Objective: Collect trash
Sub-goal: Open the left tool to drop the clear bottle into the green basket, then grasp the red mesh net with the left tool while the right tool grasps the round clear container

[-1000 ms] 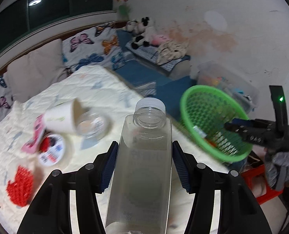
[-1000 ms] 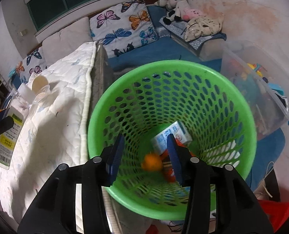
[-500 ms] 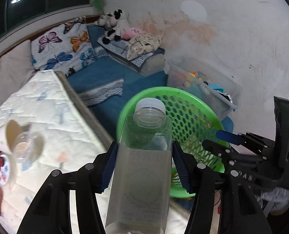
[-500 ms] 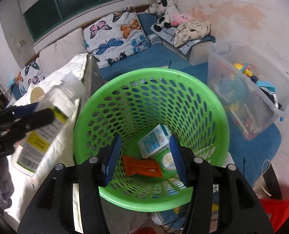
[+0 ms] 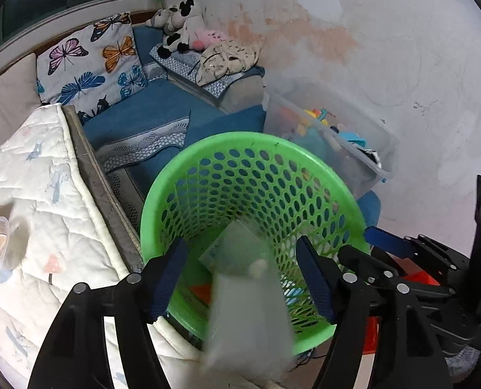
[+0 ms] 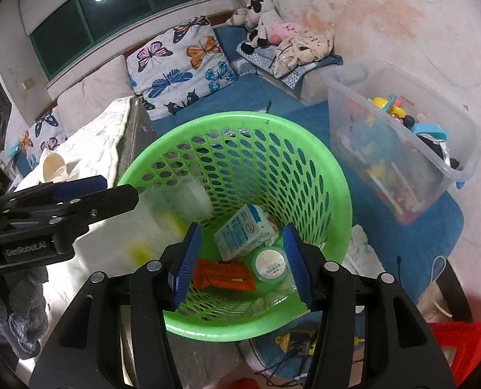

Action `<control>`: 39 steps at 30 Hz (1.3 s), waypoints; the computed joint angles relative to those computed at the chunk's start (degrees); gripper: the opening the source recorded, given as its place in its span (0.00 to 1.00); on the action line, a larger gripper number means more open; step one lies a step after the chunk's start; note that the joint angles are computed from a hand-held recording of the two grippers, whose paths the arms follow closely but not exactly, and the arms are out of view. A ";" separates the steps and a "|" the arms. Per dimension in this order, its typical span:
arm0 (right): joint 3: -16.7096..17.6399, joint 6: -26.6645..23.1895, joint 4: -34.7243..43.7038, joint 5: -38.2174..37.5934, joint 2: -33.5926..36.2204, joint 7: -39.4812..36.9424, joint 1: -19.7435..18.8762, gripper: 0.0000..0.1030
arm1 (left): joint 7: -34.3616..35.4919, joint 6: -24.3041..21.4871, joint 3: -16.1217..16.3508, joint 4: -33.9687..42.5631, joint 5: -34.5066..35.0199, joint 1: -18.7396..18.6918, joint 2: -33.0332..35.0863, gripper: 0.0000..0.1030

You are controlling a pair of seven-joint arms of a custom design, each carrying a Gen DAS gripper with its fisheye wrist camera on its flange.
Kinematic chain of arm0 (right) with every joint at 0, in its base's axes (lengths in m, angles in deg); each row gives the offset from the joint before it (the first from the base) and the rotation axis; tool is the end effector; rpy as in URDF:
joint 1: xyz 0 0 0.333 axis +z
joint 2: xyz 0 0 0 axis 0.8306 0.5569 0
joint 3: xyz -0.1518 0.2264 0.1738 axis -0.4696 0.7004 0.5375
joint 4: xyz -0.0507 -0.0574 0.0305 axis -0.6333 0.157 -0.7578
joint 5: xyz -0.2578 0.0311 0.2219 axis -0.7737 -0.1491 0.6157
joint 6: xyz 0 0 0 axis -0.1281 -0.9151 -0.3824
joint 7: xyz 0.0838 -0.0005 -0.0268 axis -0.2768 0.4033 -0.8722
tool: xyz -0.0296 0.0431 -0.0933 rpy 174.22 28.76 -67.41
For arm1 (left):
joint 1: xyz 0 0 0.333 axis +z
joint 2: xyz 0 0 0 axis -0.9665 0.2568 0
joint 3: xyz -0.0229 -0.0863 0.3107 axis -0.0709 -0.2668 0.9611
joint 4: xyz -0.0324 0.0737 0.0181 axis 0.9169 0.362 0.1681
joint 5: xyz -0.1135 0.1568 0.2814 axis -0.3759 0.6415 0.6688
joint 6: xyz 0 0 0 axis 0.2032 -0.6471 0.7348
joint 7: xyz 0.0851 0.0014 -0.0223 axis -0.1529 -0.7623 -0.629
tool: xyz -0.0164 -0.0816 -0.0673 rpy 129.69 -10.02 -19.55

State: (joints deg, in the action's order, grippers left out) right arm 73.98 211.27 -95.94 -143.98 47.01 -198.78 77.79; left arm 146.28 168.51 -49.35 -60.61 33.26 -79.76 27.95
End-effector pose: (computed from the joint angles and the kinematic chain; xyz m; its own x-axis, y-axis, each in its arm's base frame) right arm 0.3313 0.2123 0.3641 -0.6470 -0.7299 -0.2205 -0.4773 0.6132 -0.6294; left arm 0.5219 -0.1573 0.3734 -0.9217 -0.3466 0.1740 -0.3777 0.7006 -0.6054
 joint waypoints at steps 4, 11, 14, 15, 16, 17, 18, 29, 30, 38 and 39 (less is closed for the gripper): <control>0.39 -0.63 0.72 -0.11 -0.01 -0.24 0.30 0.52 | 1.54 -0.97 0.68 0.10 -1.69 1.35 -0.66 0.66; 1.08 -1.89 5.15 -0.97 2.20 -2.15 1.52 0.56 | 4.58 -0.38 2.81 1.39 -5.22 4.90 -0.96 0.66; 0.89 -1.53 7.94 -2.05 4.26 -2.92 1.91 0.56 | 5.37 1.02 3.66 2.81 -6.26 6.60 -0.15 0.66; 0.75 -1.28 8.59 -2.36 4.80 -3.06 2.03 0.56 | 5.52 1.58 3.87 3.35 -6.44 7.13 0.25 0.66; 0.56 -0.70 9.62 -2.87 5.67 -3.29 2.10 0.56 | 5.71 1.98 4.04 3.93 -6.62 7.72 0.67 0.66; 0.41 -0.35 10.48 -3.17 6.37 -3.49 2.21 0.56 | 5.69 2.59 4.34 4.90 -6.76 8.41 1.33 0.66; 0.26 -0.05 11.37 -3.47 7.12 -3.78 2.35 0.57 | 5.45 3.28 4.45 5.78 -6.72 8.90 1.99 0.66; -2.07 3.12 24.76 -3.77 17.33 -12.18 4.53 0.60 | 1.28 13.32 5.04 18.46 -3.17 15.22 12.54 0.66; -2.34 3.43 26.07 -3.47 18.33 -13.19 4.75 0.60 | 0.33 13.85 4.97 19.81 -2.22 15.83 13.62 0.66; -5.25 8.25 36.61 -0.22 26.89 -20.74 6.14 0.65 | -7.84 18.38 4.92 30.95 7.73 18.44 22.77 0.71; -5.56 8.64 38.19 0.77 28.10 -22.33 6.31 0.65 | -8.83 18.42 4.82 32.07 8.97 18.74 23.70 0.71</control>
State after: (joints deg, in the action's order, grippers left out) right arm 68.42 219.91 -57.75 -143.21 75.12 -221.11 84.10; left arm 137.45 186.93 -44.53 -28.54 42.22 -61.02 51.65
